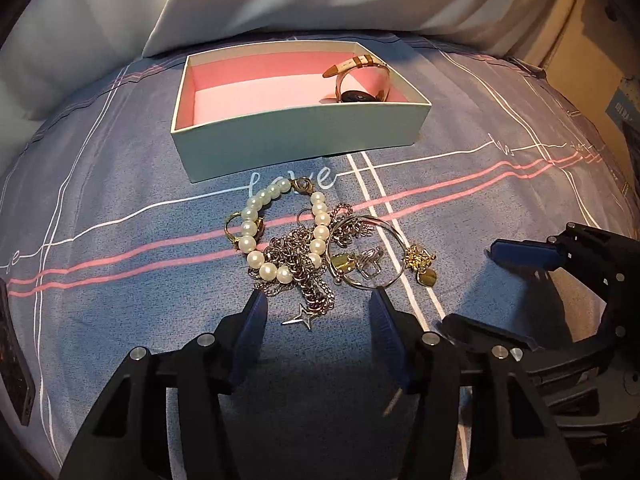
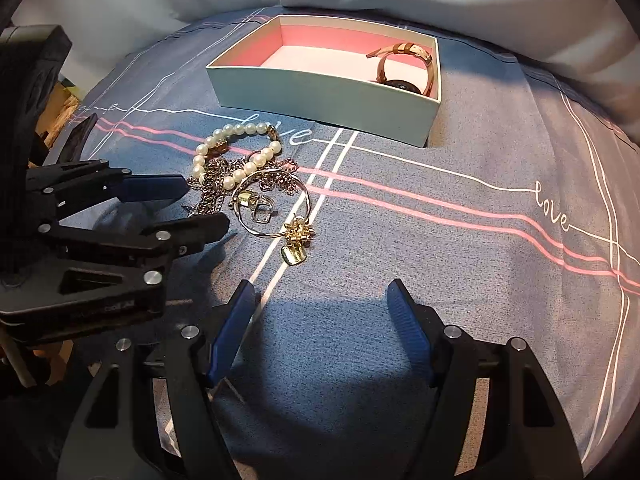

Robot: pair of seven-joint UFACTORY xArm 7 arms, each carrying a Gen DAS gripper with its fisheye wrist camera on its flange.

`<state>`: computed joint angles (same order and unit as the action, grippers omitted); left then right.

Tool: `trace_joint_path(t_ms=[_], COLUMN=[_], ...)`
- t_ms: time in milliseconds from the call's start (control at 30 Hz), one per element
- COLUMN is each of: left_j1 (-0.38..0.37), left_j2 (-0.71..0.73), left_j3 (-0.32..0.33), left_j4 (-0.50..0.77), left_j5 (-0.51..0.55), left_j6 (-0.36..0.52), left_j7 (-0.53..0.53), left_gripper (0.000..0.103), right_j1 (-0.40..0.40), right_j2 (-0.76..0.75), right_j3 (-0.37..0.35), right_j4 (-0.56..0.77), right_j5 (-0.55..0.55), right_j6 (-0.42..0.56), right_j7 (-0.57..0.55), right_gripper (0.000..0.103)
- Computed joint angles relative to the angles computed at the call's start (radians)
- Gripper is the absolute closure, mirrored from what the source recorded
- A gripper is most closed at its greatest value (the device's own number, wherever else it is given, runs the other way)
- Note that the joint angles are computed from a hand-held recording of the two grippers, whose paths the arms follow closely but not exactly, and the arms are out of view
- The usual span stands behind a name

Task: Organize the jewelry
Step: 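Move the right gripper back toward the jewelry pile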

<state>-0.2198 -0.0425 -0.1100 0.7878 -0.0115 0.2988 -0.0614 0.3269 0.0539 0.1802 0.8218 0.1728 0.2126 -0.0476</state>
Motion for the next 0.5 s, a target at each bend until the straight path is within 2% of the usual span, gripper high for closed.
trace_joint_path(t_ms=[133, 200, 333, 400, 433, 500], left_j1=[0.011, 0.025, 0.041, 0.044, 0.046, 0.049], left_j2=[0.022, 0.021, 0.002, -0.008, -0.012, -0.02], left_j3=[0.004, 0.009, 0.025, 0.03, 0.029, 0.024], left_j4=[0.022, 0.027, 0.017, 0.011, 0.007, 0.0], left_j5=[0.054, 0.139, 0.079, 0.04, 0.042, 0.058], left_j6=[-0.003, 0.003, 0.012, 0.011, 0.009, 0.006], left_j7=[-0.053, -0.133, -0.097, -0.062, -0.06, -0.066], left_gripper=[0.052, 0.052, 0.052, 0.051, 0.051, 0.051], right_j1=[0.0, 0.006, 0.032, 0.029, 0.022, -0.024], right_j2=[0.048, 0.082, 0.157, 0.177, 0.183, 0.184], right_j3=[0.003, 0.0, -0.023, -0.016, -0.006, 0.05], right_j4=[0.042, 0.079, 0.172, 0.2, 0.207, 0.206], right_j5=[-0.009, -0.049, -0.153, -0.167, -0.158, -0.078], right_j6=[0.008, 0.008, 0.017, 0.022, 0.023, 0.021], right_j7=[-0.019, -0.015, 0.026, 0.022, 0.012, -0.069], right_gripper=[0.034, 0.034, 0.033, 0.034, 0.036, 0.054])
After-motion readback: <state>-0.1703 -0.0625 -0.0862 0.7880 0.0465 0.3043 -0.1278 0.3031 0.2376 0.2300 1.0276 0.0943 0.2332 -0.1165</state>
